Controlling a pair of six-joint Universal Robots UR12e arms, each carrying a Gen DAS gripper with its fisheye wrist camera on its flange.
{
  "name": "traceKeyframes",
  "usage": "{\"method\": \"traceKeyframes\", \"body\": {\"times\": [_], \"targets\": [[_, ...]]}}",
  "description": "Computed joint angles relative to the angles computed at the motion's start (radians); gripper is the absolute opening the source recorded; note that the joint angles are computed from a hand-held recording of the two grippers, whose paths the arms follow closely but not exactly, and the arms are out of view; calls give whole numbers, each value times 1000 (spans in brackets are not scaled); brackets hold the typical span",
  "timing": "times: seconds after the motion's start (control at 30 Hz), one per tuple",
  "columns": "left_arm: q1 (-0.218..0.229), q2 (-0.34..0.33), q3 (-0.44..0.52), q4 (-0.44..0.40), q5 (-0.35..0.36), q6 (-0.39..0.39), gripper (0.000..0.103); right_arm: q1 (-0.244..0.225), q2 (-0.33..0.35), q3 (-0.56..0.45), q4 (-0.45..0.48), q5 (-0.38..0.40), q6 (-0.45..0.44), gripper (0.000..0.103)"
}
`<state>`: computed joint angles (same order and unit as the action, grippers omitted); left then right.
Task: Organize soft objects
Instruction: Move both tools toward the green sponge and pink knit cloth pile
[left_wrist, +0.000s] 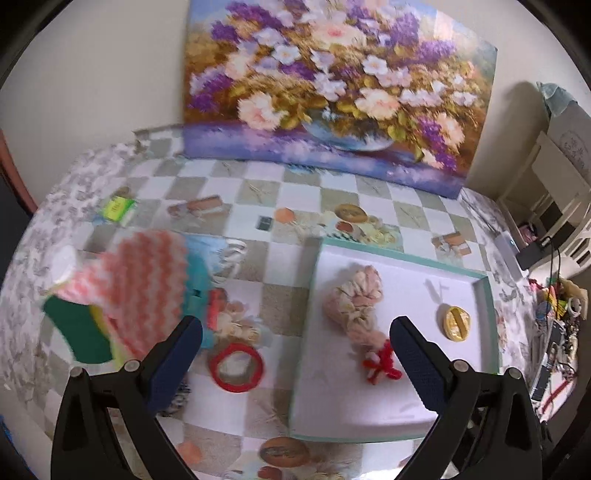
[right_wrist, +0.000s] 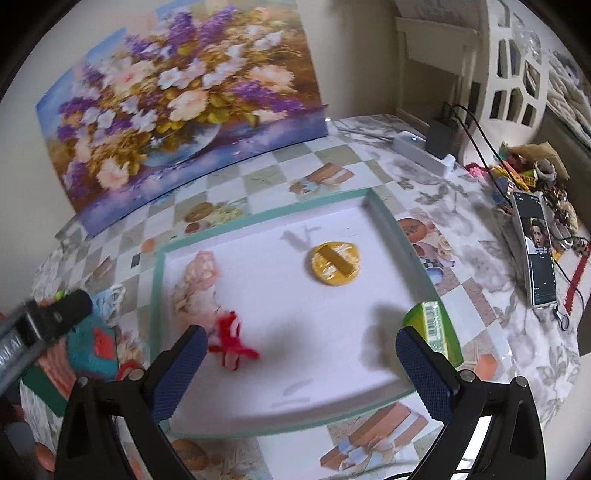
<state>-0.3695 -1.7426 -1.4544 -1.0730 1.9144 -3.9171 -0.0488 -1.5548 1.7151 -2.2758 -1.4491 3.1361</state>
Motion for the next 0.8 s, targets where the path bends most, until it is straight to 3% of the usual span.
{"method": "traceKeyframes", "body": {"times": [0.17,0.33,0.5,0.63,0.8], "targets": [[-3,24,0,-90,76,-45,101,30,-4,5,7,-16,-41,103],[26,73,-46,-127,67,-91,101,57,-4,3,52,27,-101,103],[61,137,-122,-97,63,-143,101,87,1,-3,85,61,-143,103],[83,169,-166,-130,84,-202,101,97,6,-9,114,121,-161,103],[124,227,-250,-97,40,-298,101,102,14,-17,158,196,-174,103]]}}
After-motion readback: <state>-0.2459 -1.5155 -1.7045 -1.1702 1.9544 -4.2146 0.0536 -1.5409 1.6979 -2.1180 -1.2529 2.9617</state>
